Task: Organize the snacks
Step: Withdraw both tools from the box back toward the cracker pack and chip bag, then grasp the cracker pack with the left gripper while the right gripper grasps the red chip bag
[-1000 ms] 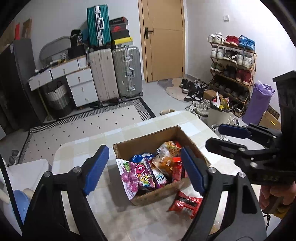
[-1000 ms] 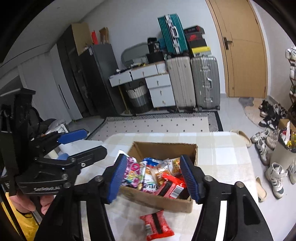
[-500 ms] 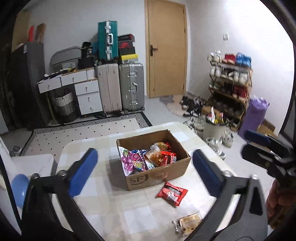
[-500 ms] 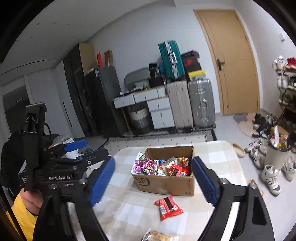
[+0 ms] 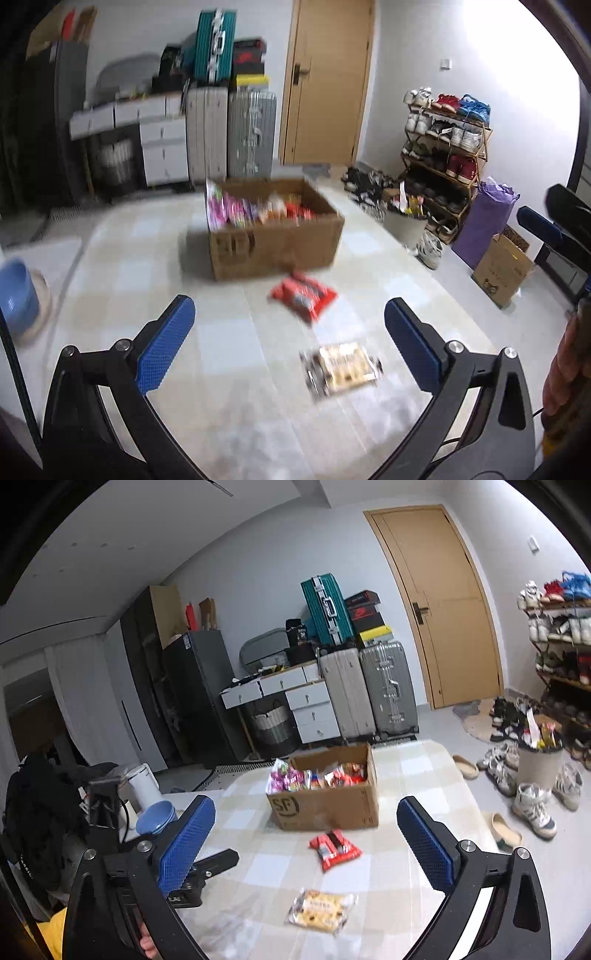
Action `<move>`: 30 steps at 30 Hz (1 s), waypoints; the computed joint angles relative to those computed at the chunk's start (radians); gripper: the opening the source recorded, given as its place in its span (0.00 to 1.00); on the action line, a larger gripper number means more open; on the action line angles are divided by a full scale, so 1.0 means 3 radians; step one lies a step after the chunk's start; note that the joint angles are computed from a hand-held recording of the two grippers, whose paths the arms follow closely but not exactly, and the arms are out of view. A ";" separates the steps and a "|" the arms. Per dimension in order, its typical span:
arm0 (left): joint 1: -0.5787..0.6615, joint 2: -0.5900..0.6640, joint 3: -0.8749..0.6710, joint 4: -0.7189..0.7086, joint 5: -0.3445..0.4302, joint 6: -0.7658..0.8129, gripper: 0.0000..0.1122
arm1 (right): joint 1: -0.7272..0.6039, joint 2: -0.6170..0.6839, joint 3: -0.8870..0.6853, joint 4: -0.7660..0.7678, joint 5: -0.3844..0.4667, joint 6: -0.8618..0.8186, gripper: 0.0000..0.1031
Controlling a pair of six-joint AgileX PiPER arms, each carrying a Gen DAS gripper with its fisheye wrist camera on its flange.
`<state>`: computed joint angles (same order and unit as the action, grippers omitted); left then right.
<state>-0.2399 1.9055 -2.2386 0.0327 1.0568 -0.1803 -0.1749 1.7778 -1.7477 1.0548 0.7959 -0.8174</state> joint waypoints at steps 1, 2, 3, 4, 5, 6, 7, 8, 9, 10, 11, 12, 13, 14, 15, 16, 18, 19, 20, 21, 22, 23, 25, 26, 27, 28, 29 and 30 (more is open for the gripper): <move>-0.0037 -0.0068 0.0221 0.0082 -0.0065 -0.0064 0.91 | -0.0019 -0.0049 0.0127 0.0040 -0.0035 -0.0053 0.98; -0.0046 -0.0107 0.0371 0.0119 -0.0171 -0.0091 0.91 | -0.0039 -0.0125 0.0309 0.0092 -0.0075 -0.0160 0.98; -0.0079 -0.0221 0.0654 0.0204 -0.0336 -0.0206 0.91 | -0.0047 -0.0136 0.0383 0.0127 -0.0117 -0.0236 0.98; -0.0096 -0.0334 0.0889 0.0233 -0.0405 -0.0336 0.91 | -0.0034 -0.0204 0.0531 0.0159 -0.0219 -0.0319 0.98; -0.0071 -0.0329 0.0991 0.0187 -0.0525 -0.0357 0.91 | -0.0037 -0.0274 0.0669 0.0152 -0.0276 -0.0386 0.98; -0.0077 -0.0394 0.1170 0.0209 -0.0606 -0.0476 0.91 | -0.0020 -0.0248 0.0674 0.0177 -0.0319 -0.0433 0.98; -0.0075 -0.0387 0.1223 0.0236 -0.0681 -0.0519 0.91 | -0.0022 -0.0290 0.0761 0.0193 -0.0346 -0.0497 0.98; -0.0090 -0.0427 0.1344 0.0299 -0.0784 -0.0583 0.91 | -0.0021 -0.0316 0.0822 0.0217 -0.0393 -0.0550 0.98; -0.0133 -0.0490 0.1465 0.0455 -0.0864 -0.0727 0.91 | 0.0004 -0.0264 0.0753 0.0195 -0.0420 -0.0530 0.98; -0.0127 -0.0462 0.1453 0.0589 -0.0943 -0.0853 0.91 | 0.0007 -0.0274 0.0788 0.0236 -0.0445 -0.0602 0.98; -0.0116 -0.0425 0.1397 0.0705 -0.0988 -0.0978 0.91 | 0.0009 -0.0308 0.0844 0.0267 -0.0485 -0.0668 0.98; -0.0122 -0.0472 0.1474 0.0761 -0.1046 -0.1092 0.91 | 0.0008 -0.0323 0.0874 0.0315 -0.0507 -0.0735 0.98; -0.0098 -0.0439 0.1418 0.0738 -0.1056 -0.1074 0.91 | -0.0004 -0.0335 0.0904 0.0379 -0.0507 -0.0813 0.98; -0.0104 -0.0450 0.1440 0.0779 -0.1064 -0.1114 0.91 | -0.0015 -0.0353 0.0948 0.0440 -0.0509 -0.0894 0.98; -0.0133 -0.0441 0.1437 0.0884 -0.1046 -0.1187 0.91 | -0.0029 -0.0364 0.0984 0.0499 -0.0506 -0.0966 0.98; -0.0157 -0.0455 0.1477 0.0972 -0.1057 -0.1264 0.91 | -0.0039 -0.0365 0.0989 0.0528 -0.0502 -0.0994 0.98; -0.0159 -0.0464 0.1472 0.1062 -0.1074 -0.1338 0.91 | -0.0077 -0.0379 0.1048 0.0684 -0.0498 -0.1155 0.98; -0.0190 -0.0469 0.1487 0.1168 -0.1072 -0.1420 0.91 | -0.0092 -0.0380 0.1076 0.0741 -0.0499 -0.1219 0.98; -0.0230 -0.0465 0.1490 0.1295 -0.1055 -0.1508 0.91 | -0.0100 -0.0381 0.1092 0.0780 -0.0496 -0.1260 0.98; -0.0248 -0.0444 0.1475 0.1355 -0.1057 -0.1530 0.91 | -0.0115 -0.0378 0.1108 0.0819 -0.0489 -0.1308 0.98; -0.0249 -0.0390 0.1327 0.1330 -0.0965 -0.1464 0.91 | -0.0119 -0.0383 0.1133 0.0852 -0.0498 -0.1353 0.98; -0.0241 -0.0334 0.1203 0.1307 -0.0889 -0.1403 0.91 | -0.0131 -0.0381 0.1158 0.0899 -0.0495 -0.1413 0.98; -0.0248 -0.0254 0.1078 0.1200 -0.0811 -0.1250 0.91 | -0.0138 -0.0383 0.1193 0.0954 -0.0502 -0.1457 0.98; -0.0234 -0.0216 0.1024 0.1111 -0.0775 -0.1162 0.91 | -0.0141 -0.0369 0.1191 0.0961 -0.0492 -0.1461 0.98; -0.0231 -0.0156 0.0983 0.1032 -0.0752 -0.1101 0.91 | -0.0144 -0.0341 0.1179 0.0950 -0.0475 -0.1452 0.98; -0.0246 -0.0079 0.0937 0.1013 -0.0722 -0.1091 0.91 | -0.0146 -0.0322 0.1167 0.0934 -0.0472 -0.1438 0.98; -0.0244 0.0018 0.0852 0.0913 -0.0674 -0.1021 0.91 | -0.0142 -0.0294 0.1156 0.0914 -0.0475 -0.1427 0.98; -0.0239 0.0155 0.0705 0.0745 -0.0600 -0.0899 0.91 | -0.0147 -0.0275 0.1148 0.0903 -0.0464 -0.1424 0.98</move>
<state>-0.3117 1.9520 -2.0272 0.2561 0.8767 -0.4501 -0.2190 1.6953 -1.4033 1.3256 0.6567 -1.2446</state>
